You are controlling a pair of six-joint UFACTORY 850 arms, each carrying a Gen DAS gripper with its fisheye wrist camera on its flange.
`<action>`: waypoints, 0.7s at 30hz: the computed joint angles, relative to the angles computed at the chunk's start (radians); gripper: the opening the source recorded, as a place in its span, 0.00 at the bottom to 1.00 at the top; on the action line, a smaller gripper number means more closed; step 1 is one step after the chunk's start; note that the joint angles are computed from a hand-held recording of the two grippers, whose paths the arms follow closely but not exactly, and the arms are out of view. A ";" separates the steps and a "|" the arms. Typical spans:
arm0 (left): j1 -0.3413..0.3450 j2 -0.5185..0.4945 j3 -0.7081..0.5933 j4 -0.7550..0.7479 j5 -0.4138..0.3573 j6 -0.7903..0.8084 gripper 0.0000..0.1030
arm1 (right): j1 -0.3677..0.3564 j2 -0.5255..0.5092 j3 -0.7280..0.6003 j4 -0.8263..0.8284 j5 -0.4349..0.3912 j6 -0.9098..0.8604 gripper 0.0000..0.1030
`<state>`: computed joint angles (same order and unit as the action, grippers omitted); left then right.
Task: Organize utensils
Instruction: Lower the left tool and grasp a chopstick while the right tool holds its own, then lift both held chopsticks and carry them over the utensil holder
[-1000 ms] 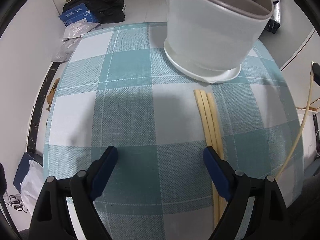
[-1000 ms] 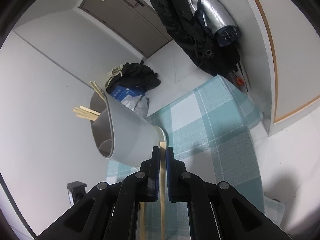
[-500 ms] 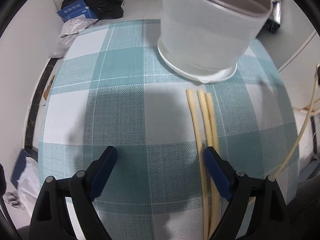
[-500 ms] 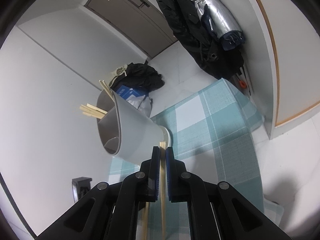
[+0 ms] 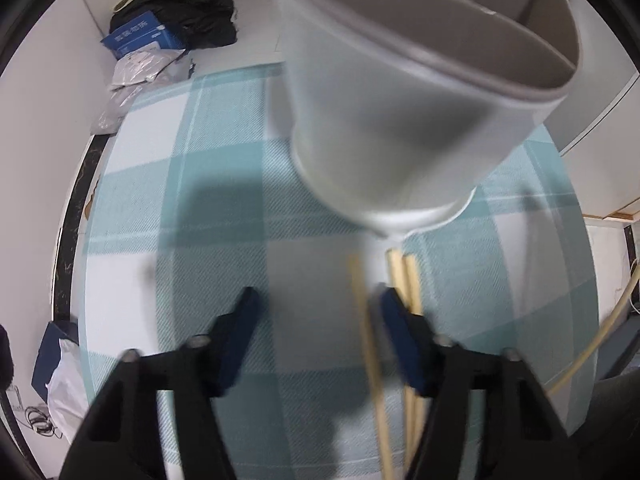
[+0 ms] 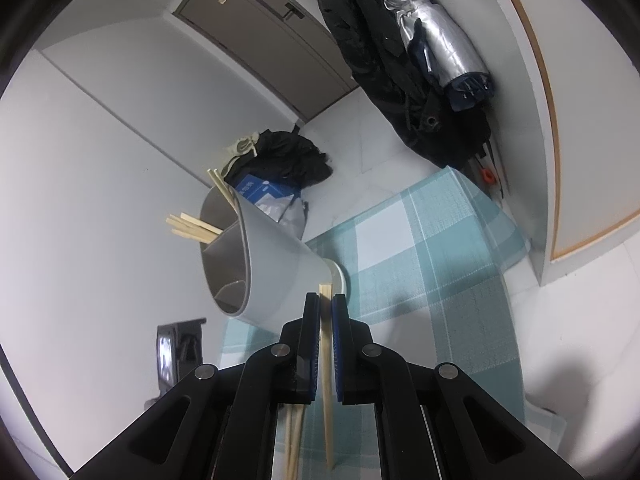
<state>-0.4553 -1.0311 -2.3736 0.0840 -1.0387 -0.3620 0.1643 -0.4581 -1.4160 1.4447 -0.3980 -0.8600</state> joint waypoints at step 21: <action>-0.003 0.337 0.454 -0.005 0.339 -0.077 0.02 | 0.062 0.061 0.052 0.038 0.084 -0.198 0.05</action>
<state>-0.4579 -0.6943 -1.9192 0.0786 -0.7001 -0.4392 0.2260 -0.3967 -1.3643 1.4831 -0.3139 -1.0583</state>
